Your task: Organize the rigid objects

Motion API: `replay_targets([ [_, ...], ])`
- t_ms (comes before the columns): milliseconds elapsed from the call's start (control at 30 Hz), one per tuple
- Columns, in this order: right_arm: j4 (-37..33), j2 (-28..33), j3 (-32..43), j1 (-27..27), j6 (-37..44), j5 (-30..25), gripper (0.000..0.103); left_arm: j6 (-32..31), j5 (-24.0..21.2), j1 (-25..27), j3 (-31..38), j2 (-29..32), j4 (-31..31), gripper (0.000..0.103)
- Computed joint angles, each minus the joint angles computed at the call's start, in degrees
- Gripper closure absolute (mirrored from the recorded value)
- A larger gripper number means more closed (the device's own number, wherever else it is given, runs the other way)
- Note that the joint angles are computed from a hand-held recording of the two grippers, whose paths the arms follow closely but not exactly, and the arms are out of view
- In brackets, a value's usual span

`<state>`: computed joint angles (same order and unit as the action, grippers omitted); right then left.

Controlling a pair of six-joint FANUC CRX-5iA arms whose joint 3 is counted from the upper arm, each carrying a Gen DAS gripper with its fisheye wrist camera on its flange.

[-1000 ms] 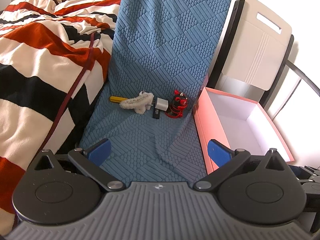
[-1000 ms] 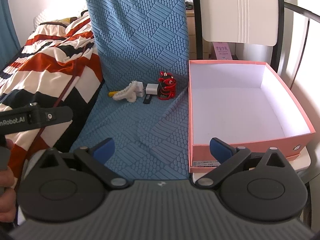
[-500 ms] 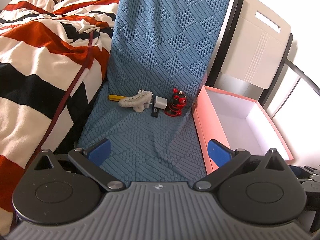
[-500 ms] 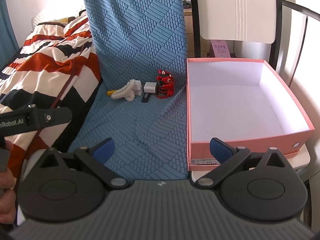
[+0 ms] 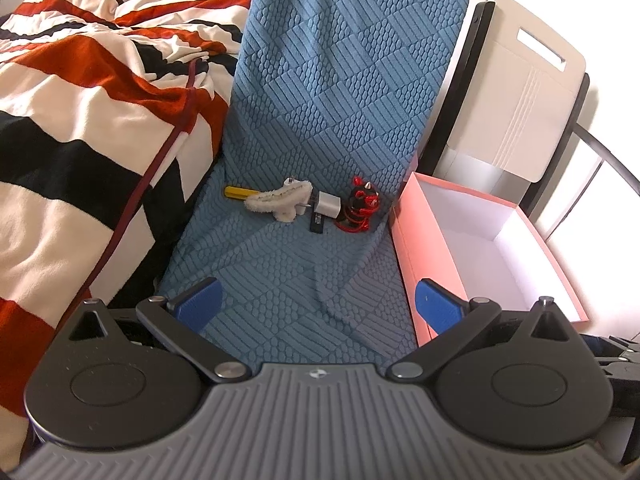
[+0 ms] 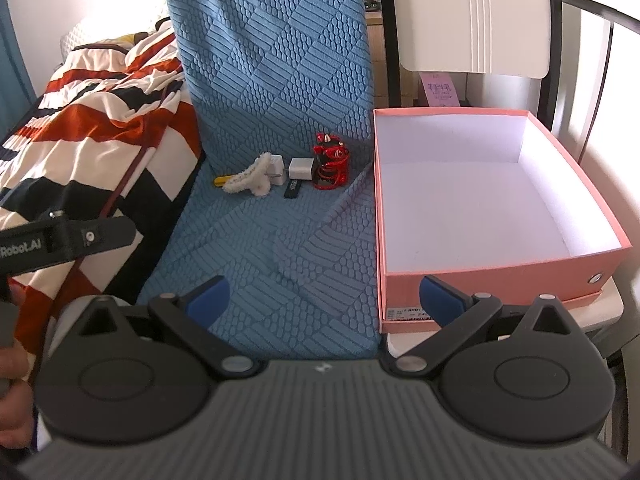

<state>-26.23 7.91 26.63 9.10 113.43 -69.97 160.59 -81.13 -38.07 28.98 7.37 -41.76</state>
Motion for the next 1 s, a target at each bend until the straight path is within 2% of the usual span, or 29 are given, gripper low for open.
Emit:
replay_targets([
  [467, 0.8, -0.1, -0.1, 0.5, 0.0, 0.2, 0.000, 0.5, -1.2, -0.9, -0.5, -0.2, -1.3, 0.000],
  [1000, 0.6, 0.9, 0.3, 1.1, -0.8, 1.3, 0.000, 1.8, 0.2, 0.0, -2.6, -0.9, -1.6, 0.000],
])
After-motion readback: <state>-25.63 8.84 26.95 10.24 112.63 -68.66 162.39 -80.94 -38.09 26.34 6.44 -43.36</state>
